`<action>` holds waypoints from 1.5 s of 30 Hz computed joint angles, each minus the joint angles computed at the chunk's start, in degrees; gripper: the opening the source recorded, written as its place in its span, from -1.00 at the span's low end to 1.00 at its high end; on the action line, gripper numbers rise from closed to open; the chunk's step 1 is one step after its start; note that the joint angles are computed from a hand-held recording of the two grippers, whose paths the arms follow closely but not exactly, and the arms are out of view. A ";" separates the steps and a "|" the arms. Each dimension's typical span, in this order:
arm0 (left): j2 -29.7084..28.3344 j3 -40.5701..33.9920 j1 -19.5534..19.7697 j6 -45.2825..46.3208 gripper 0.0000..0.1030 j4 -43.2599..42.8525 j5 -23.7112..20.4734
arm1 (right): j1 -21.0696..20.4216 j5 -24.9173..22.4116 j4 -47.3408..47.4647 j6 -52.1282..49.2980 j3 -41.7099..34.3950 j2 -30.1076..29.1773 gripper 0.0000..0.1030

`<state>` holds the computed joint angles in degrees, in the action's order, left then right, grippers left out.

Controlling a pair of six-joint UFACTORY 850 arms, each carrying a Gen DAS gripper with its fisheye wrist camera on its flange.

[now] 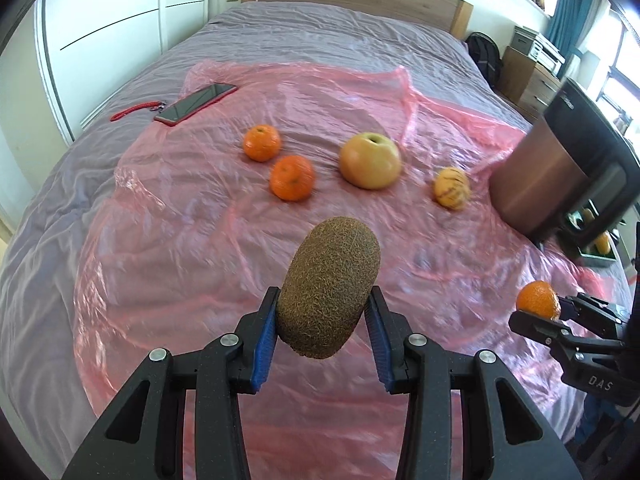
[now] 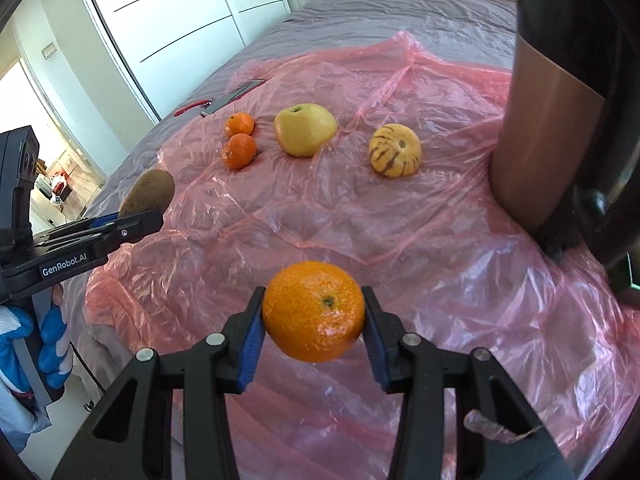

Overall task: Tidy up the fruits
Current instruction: 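Carry the kiwi and mandarin past the kettle over the green tray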

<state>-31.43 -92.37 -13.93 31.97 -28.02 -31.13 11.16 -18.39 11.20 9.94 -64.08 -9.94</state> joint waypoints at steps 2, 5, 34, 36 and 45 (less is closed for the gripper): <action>1.52 1.97 -0.53 1.18 -0.29 -1.25 -0.10 | -0.30 -0.03 -2.12 2.62 1.95 2.02 -0.79; 4.05 5.11 -1.64 2.57 -0.29 -2.93 -0.08 | -0.89 0.11 -5.09 6.02 4.94 5.39 -0.79; 9.78 5.42 -21.81 8.58 -0.29 -5.35 -6.34 | -26.11 1.59 3.72 -0.81 27.72 33.45 -0.79; 8.23 3.06 -23.66 7.98 -0.29 -4.55 -7.02 | -28.70 1.65 7.51 -5.37 27.93 33.35 -0.79; -4.65 -15.76 -30.51 1.78 -0.29 1.34 -10.34 | -38.16 3.04 19.10 -23.20 24.28 28.02 -0.79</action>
